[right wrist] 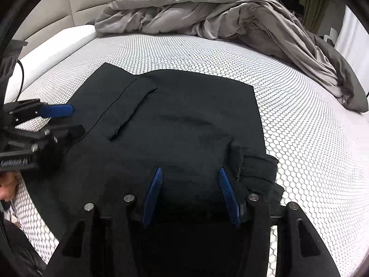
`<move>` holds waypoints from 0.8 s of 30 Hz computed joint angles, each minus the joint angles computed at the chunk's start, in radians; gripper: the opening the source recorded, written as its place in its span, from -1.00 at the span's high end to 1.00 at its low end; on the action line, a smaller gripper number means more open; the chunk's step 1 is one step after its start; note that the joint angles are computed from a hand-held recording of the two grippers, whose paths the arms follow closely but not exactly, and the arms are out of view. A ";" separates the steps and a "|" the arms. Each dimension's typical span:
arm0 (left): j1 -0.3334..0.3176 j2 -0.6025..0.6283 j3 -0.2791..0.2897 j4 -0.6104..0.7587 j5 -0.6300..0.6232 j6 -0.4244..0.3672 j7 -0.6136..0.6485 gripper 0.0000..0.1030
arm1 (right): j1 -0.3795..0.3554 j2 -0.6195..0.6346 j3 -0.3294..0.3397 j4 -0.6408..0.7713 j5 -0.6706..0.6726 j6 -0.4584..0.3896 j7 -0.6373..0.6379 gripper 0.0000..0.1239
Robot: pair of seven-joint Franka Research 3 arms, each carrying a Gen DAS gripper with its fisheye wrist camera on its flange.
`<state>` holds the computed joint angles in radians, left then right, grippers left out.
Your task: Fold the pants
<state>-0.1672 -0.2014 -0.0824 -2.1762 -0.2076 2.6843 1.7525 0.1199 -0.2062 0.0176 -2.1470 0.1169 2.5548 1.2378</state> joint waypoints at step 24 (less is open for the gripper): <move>0.037 0.024 -0.005 0.020 -0.159 -0.037 -0.096 0.14 | -0.066 0.060 -0.119 0.063 0.596 -0.156 -0.177 0.21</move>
<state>-0.1303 -0.1774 -0.0872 -2.1566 -0.3668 2.6477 1.6570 0.0538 -0.1467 -0.1011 -2.0844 0.7134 2.3993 1.0604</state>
